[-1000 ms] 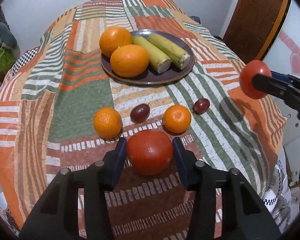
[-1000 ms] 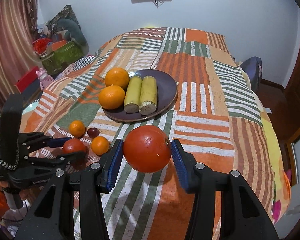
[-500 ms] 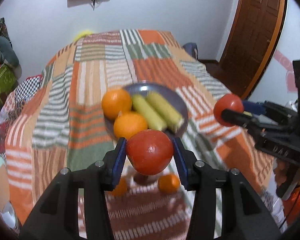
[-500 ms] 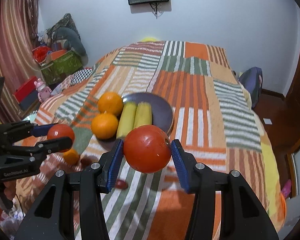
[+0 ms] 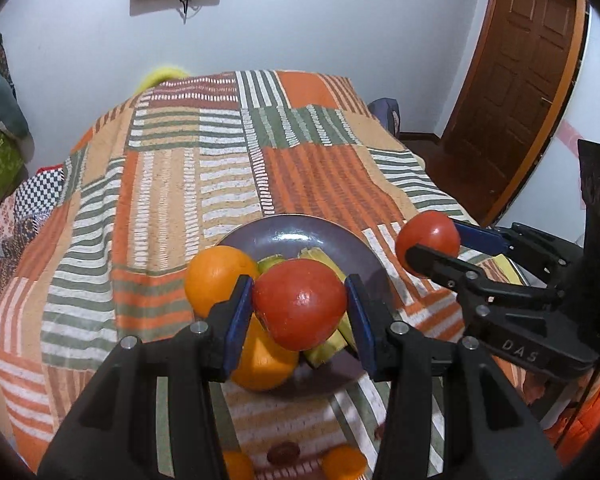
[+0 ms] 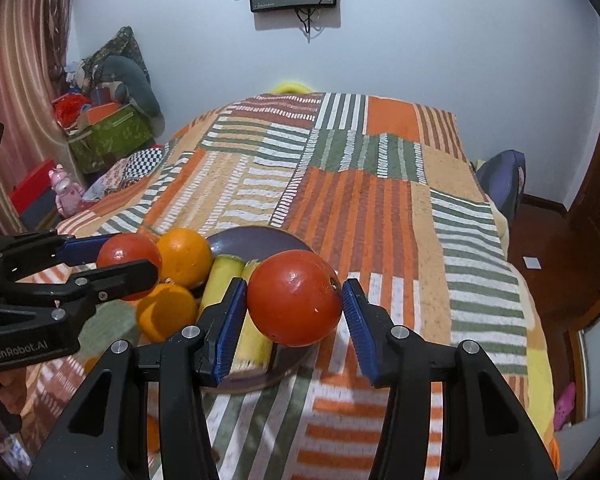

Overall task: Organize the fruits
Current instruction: 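Carry both red tomatoes onto the plate and open both tools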

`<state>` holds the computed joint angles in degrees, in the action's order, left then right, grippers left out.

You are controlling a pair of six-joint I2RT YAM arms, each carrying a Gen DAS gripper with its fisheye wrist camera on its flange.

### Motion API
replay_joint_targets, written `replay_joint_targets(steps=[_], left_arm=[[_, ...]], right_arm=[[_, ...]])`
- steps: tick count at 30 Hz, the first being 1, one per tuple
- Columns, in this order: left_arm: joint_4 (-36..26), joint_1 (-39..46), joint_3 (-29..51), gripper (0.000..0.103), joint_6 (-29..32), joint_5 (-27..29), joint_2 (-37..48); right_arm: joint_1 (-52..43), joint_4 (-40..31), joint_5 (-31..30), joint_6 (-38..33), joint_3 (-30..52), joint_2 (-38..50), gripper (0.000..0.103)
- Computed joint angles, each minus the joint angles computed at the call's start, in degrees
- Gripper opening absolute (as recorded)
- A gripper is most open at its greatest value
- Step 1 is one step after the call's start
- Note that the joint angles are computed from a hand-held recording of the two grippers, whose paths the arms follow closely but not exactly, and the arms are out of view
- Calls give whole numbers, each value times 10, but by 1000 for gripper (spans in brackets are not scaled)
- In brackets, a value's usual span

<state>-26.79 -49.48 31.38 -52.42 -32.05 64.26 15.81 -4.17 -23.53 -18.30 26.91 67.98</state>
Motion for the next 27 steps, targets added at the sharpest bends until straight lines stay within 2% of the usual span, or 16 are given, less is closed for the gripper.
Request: replay_joint_targets(steps=[6,13,19,23,27], left_arm=[[94,84,-21,46,63,53,53],[161,126,-38,46,94,84,103],[162,115,-27,48,101,57,125],[173,122,-30,55,101,67,124],[160,122,-28,57,89,72,112]], right_arm=[[33,50,31,9,22,85,46],[51,72,50,16,57,175,46],[54,76,54,18,71,210,46],[55,76,56,17,73,211,47],[52,56,54,14,81,209,48]])
